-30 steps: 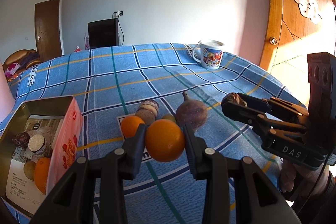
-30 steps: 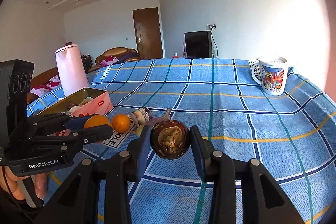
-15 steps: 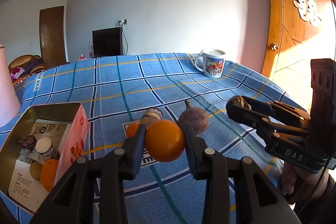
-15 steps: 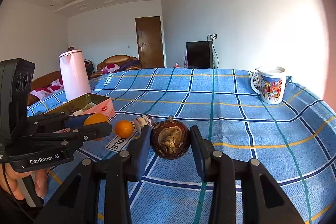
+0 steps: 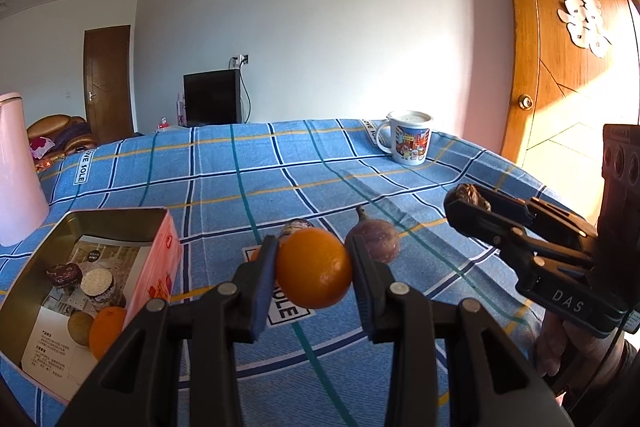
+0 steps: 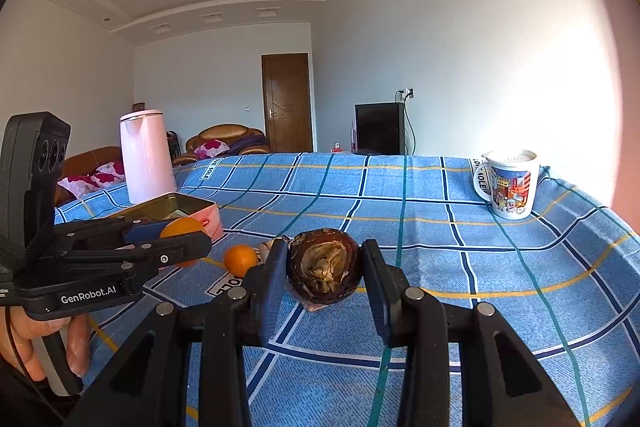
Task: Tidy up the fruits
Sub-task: 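Carry both fruits over the tin box and open the left tool to drop the orange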
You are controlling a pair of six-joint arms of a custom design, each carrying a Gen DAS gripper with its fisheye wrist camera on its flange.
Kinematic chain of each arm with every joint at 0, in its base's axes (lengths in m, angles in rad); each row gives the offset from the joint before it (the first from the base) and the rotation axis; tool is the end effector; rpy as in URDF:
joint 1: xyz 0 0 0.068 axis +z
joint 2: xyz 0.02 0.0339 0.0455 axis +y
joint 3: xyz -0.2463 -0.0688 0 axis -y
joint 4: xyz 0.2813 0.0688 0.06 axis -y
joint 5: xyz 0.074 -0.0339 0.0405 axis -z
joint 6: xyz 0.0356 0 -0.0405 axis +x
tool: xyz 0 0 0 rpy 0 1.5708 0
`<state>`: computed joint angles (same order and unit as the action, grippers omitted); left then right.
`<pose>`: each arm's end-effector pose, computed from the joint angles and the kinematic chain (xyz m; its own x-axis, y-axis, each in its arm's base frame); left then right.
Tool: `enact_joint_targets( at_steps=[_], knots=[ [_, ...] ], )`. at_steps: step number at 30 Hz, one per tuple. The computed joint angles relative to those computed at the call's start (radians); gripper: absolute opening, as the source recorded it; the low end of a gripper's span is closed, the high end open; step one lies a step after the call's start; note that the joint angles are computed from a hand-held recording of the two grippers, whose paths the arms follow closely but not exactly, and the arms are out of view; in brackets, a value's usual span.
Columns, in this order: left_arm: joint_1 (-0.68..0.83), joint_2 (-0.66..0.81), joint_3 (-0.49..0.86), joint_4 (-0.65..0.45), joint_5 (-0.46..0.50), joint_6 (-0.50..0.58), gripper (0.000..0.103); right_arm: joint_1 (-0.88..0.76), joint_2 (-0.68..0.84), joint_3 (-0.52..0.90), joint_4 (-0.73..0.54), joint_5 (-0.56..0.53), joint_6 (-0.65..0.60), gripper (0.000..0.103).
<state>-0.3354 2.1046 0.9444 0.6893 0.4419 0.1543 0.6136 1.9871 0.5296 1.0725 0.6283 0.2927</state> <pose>0.3795 -0.1484 0.0434 -0.3223 0.2595 -0.9104 0.7154 0.6965 -0.0548 0.2625 0.1593 0.0274 -0.2999 0.0743 -0.9511 0.0690 0.9960 0.0561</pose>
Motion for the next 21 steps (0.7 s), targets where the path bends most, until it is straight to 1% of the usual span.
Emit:
enact_joint_targets(
  at_steps=[7,11,15,21],
  knots=[
    [0.000,-0.003,-0.025,0.058,-0.005,-0.005,0.037,0.030,0.030,-0.019,0.113,0.049,-0.049,0.039],
    [0.002,-0.006,-0.036,0.078,-0.008,-0.008,0.037,0.035,0.037,-0.023,0.143,0.059,-0.062,0.040],
    [0.010,-0.004,-0.031,0.071,0.000,-0.010,0.037,0.030,0.026,-0.020,0.119,0.051,-0.057,0.040],
    [0.029,0.000,-0.020,0.056,0.019,-0.017,0.037,0.050,0.010,0.003,0.046,0.083,-0.077,0.040]
  ],
)
